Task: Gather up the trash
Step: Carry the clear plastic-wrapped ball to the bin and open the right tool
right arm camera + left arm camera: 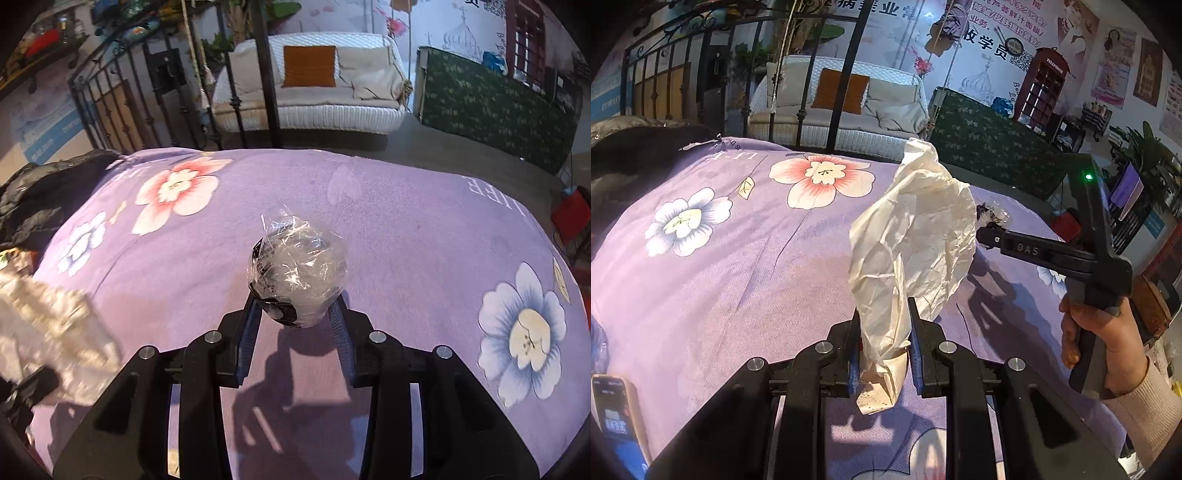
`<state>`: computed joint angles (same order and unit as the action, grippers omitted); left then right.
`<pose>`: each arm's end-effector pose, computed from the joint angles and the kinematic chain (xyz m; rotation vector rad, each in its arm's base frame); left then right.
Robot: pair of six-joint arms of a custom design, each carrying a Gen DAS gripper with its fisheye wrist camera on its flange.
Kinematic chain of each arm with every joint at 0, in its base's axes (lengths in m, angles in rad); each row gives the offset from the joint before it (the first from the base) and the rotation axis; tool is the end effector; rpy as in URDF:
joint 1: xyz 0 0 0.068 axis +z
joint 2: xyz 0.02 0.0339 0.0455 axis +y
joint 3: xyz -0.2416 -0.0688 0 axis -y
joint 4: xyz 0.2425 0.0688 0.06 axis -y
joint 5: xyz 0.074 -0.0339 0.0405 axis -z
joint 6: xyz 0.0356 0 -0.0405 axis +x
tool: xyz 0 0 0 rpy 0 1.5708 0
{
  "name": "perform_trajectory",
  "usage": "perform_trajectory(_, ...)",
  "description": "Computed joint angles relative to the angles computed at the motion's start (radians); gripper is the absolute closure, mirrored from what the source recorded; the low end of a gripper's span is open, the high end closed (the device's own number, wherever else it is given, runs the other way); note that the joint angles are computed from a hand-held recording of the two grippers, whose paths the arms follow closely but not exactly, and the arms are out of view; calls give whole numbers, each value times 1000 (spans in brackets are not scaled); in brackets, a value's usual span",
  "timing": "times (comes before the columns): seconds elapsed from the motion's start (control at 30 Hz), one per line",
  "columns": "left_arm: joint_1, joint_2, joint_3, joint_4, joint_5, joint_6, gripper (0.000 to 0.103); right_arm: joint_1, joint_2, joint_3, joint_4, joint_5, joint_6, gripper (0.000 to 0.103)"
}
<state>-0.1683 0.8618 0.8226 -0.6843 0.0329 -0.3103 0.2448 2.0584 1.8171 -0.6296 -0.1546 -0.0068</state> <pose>0.1866 -0.0329 0.2748 -0.1468 2.3057 -0.2839 0.4385 0.1152 0.2437 -0.3759 2.4207 0.2944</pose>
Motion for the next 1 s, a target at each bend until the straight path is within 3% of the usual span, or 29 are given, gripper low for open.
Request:
perform_trajectory(0.23,-141,-66,-26,-41,-90,-81,83,-52,-309,-356,68,-84,-22,65)
perform_trajectory(0.53,-384,-98,-24,-98,-228,-223,83,-115,-639,-677,98,-82,-66,65)
perform_trajectory(0.8,-616,-49,-6,-101,-341,-338,83,-242,-924,-887,63,-75,-136,65)
perform_trajectory(1.0,-767,36,26,-71,-396,-410,83,-407,-1062,-963,-13,-155,-190,65)
